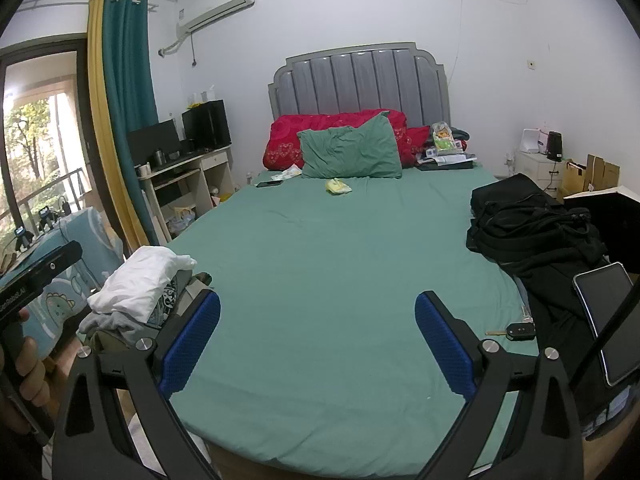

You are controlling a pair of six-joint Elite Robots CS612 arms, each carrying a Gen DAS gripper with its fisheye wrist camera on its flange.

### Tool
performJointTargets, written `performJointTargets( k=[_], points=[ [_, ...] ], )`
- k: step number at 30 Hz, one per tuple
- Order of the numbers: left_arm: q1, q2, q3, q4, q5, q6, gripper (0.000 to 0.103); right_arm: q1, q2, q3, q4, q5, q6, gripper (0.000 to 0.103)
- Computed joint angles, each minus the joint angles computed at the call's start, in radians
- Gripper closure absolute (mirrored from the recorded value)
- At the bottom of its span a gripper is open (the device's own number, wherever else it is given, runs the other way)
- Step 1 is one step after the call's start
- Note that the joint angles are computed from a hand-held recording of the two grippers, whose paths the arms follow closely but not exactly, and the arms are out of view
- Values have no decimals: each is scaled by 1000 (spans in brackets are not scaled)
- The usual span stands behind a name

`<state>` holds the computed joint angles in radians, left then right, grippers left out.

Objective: Fold large clothes

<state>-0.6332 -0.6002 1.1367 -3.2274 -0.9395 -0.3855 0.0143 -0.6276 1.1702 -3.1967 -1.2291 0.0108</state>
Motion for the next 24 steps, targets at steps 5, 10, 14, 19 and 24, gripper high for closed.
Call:
performJointTargets(
  k=[5, 10, 14, 19, 24],
  points=[
    [0, 0, 1, -1, 0, 0, 28, 0, -1, 1, 1, 0, 0, 6],
    [0, 0, 2, -3, 0, 2, 28, 1, -2, 2, -1, -1, 0, 6],
    [1, 1, 2, -4, -1, 2, 28, 1, -4, 5, -2, 1, 0, 6],
    [2, 0, 4, -5, -4, 3, 28, 2, -4, 6, -2, -1, 0, 6],
    [1, 2, 3, -7, 0, 3, 28, 3, -5, 7, -3, -2, -1, 6]
  ],
)
